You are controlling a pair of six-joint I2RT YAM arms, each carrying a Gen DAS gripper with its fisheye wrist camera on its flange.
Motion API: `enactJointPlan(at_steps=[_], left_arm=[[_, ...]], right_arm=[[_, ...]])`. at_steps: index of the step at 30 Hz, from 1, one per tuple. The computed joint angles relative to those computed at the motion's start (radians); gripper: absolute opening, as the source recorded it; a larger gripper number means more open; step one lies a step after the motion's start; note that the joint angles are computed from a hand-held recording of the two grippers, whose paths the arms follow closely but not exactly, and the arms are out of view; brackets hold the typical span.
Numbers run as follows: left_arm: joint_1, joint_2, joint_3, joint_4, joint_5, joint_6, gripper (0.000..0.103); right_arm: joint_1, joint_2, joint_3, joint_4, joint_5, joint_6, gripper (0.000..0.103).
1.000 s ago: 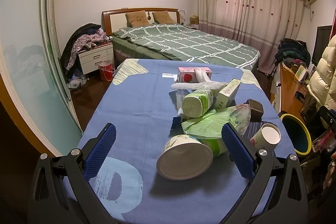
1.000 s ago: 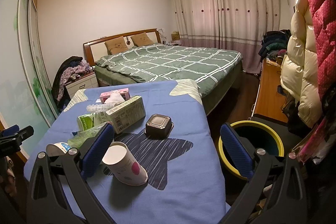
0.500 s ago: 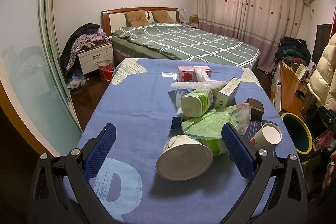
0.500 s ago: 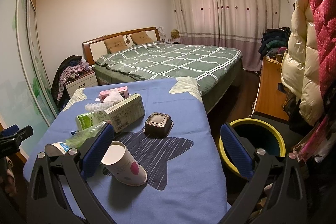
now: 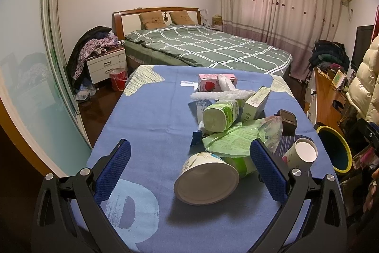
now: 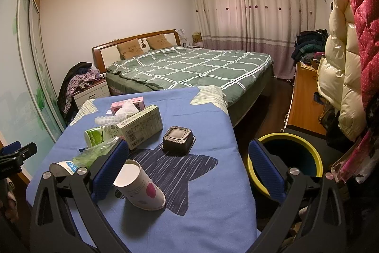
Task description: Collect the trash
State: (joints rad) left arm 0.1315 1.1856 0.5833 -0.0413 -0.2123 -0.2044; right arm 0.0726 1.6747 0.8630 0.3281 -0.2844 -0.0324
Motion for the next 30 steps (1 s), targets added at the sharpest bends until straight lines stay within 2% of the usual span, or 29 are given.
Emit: enactJointPlan(at_steps=[30], left_arm=[[-0.004,0.026,0.008,0.008,0.002,0.001,0.099]], right_arm=[[0.008,0.019,0.016,-0.007,0.004,0.006,0.097]])
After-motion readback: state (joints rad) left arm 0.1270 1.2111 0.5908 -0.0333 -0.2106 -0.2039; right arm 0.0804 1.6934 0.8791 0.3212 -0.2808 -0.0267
